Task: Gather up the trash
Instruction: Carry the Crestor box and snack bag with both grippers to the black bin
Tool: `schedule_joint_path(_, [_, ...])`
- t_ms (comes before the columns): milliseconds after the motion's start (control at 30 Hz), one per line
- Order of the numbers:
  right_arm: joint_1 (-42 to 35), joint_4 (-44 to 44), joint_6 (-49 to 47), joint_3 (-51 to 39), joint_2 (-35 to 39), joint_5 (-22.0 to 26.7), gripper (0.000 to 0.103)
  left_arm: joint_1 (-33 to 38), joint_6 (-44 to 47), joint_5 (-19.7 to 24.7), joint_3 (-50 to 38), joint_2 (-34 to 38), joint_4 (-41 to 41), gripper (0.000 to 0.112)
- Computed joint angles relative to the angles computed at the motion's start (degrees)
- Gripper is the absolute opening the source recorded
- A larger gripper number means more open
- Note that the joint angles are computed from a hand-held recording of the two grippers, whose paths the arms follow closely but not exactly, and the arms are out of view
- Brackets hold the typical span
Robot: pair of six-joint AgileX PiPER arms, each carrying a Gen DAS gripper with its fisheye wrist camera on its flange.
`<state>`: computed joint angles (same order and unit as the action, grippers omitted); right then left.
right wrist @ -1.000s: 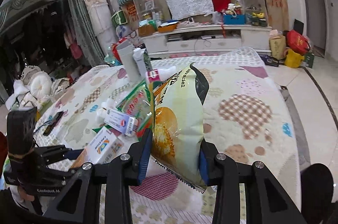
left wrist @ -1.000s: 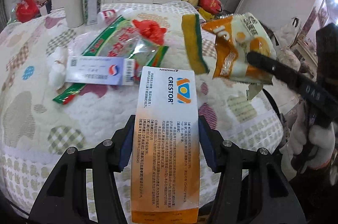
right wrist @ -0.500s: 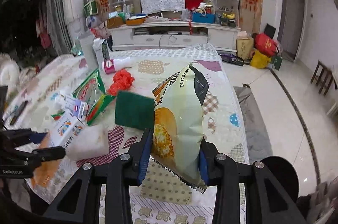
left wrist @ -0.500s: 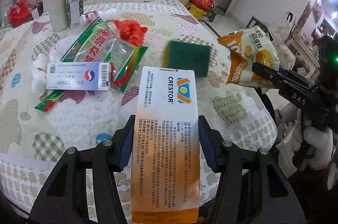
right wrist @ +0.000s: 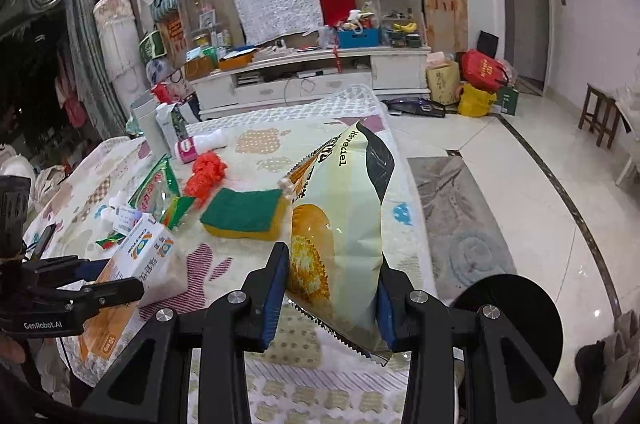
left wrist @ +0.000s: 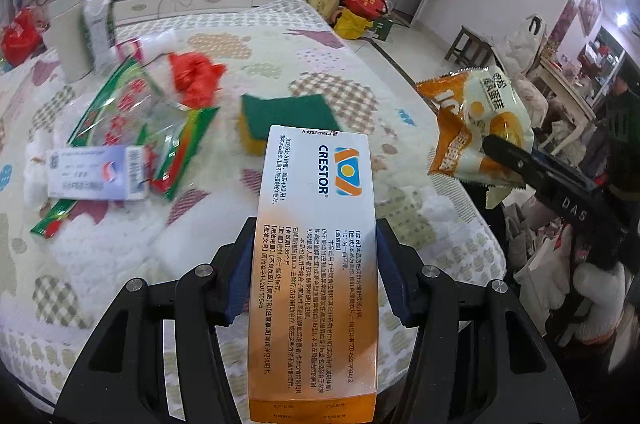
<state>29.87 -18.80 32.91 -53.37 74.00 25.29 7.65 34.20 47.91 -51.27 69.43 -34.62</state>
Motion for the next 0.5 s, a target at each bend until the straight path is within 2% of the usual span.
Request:
schedule_joint_path(300, [-8.56, 7.06, -7.60, 5.95, -6.47, -0.01, 0.038, -16.15, -11.94, -6.46, -3.66, 4.08, 7.54, 0.055])
schedule_joint_path(500, [-17.62, 15.90, -18.22, 9.21, -10.45, 0.59, 0.038, -24.20, -17.75, -8.97, -6.67, 7.64, 11.46, 0.055])
